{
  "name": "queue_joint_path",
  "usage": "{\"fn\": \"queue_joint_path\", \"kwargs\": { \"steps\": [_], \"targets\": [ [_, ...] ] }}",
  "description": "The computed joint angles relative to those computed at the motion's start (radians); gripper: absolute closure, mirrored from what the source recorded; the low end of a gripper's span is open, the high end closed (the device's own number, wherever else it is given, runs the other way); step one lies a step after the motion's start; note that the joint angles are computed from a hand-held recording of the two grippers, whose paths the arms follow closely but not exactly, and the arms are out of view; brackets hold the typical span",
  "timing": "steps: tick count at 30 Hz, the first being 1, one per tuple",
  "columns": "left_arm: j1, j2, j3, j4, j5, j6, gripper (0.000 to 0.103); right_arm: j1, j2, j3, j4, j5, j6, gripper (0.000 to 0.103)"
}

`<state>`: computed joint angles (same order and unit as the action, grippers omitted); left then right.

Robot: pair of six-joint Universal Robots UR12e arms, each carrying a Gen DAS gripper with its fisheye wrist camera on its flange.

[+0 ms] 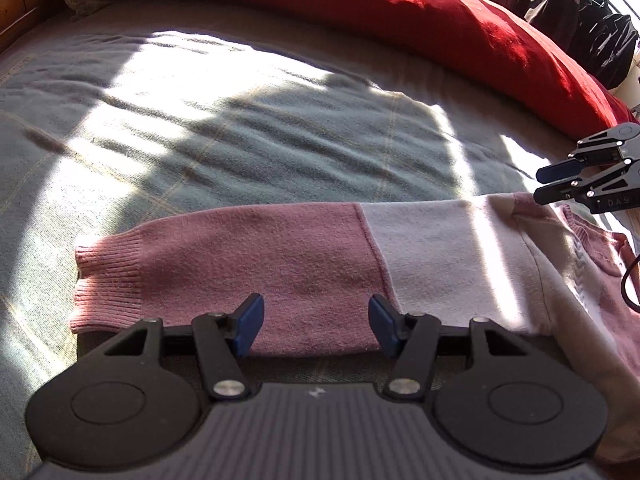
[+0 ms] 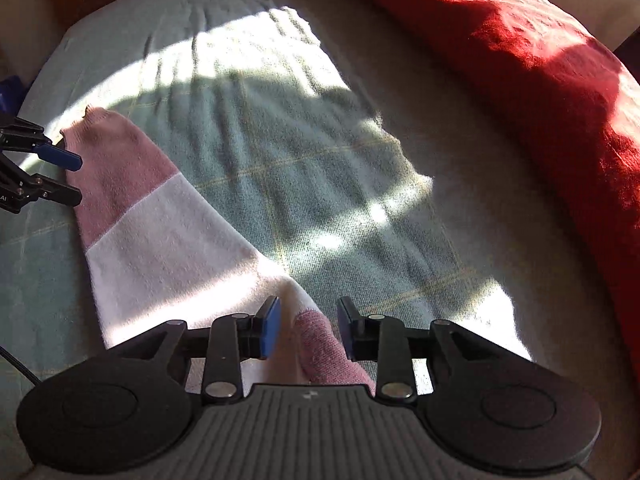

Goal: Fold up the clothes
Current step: 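Release the sleeve flat and lift the left gripper away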

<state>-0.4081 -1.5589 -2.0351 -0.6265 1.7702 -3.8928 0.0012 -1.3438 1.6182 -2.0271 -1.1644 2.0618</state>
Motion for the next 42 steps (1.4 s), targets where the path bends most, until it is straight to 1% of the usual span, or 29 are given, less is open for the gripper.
{"fn": "queue_joint_path", "kwargs": {
  "steps": [2,4,6,8,10,12,16,18,20,22,24,26,28,30,33,38,40,42],
  "targets": [
    [-0.003,-0.002,0.002,0.011,-0.018,-0.006,0.045,-0.015,-0.015,0.015,0.007,-0.007,0.043,0.061],
    [-0.005,-0.005,0.002,0.024,-0.049,-0.043,0.045,-0.031,-0.038,0.043,-0.003,-0.026,0.08,0.059],
    [-0.004,-0.01,-0.006,0.062,-0.104,-0.103,0.045,-0.049,-0.062,0.072,0.002,-0.039,0.119,0.057],
    [0.001,-0.019,-0.02,0.124,-0.175,-0.168,0.045,-0.072,-0.089,0.101,0.007,-0.036,0.153,0.055],
    [0.003,-0.036,-0.023,0.175,-0.233,-0.21,0.045,-0.094,-0.119,0.136,-0.001,-0.041,0.188,0.054],
    [-0.001,-0.058,-0.009,0.195,-0.269,-0.224,0.045,-0.119,-0.151,0.169,-0.002,-0.045,0.221,0.051],
    [-0.01,-0.112,0.02,0.26,-0.328,-0.224,0.044,-0.172,-0.215,0.23,0.002,-0.043,0.264,0.048],
    [-0.014,-0.138,0.037,0.271,-0.353,-0.258,0.044,-0.202,-0.247,0.258,0.008,-0.032,0.285,0.048],
    [-0.027,-0.159,0.056,0.273,-0.36,-0.278,0.044,-0.231,-0.28,0.284,0.013,-0.022,0.304,0.048],
    [-0.047,-0.172,0.08,0.257,-0.356,-0.253,0.044,-0.26,-0.316,0.315,0.009,-0.026,0.31,0.047],
    [-0.069,-0.181,0.107,0.226,-0.341,-0.21,0.044,-0.289,-0.353,0.345,0.008,-0.03,0.313,0.046],
    [-0.093,-0.187,0.139,0.169,-0.307,-0.16,0.043,-0.323,-0.386,0.373,0.012,-0.029,0.325,0.044],
    [-0.115,-0.191,0.171,0.114,-0.271,-0.102,0.043,-0.358,-0.417,0.397,0.02,-0.026,0.336,0.043],
    [-0.134,-0.195,0.198,0.087,-0.234,-0.057,0.041,-0.392,-0.444,0.419,0.03,-0.022,0.347,0.043],
    [-0.161,-0.208,0.24,0.061,-0.176,0.015,0.037,-0.445,-0.476,0.447,0.045,-0.005,0.362,0.042],
    [-0.207,-0.245,0.318,0.024,-0.093,0.153,0.036,-0.533,-0.528,0.494,0.014,0.022,0.43,0.042],
    [-0.222,-0.261,0.344,0.021,-0.081,0.188,0.036,-0.567,-0.547,0.512,-0.007,0.03,0.47,0.042],
    [-0.234,-0.273,0.364,0.022,-0.079,0.207,0.035,-0.59,-0.56,0.528,-0.024,0.024,0.506,0.042]
  ]
}}
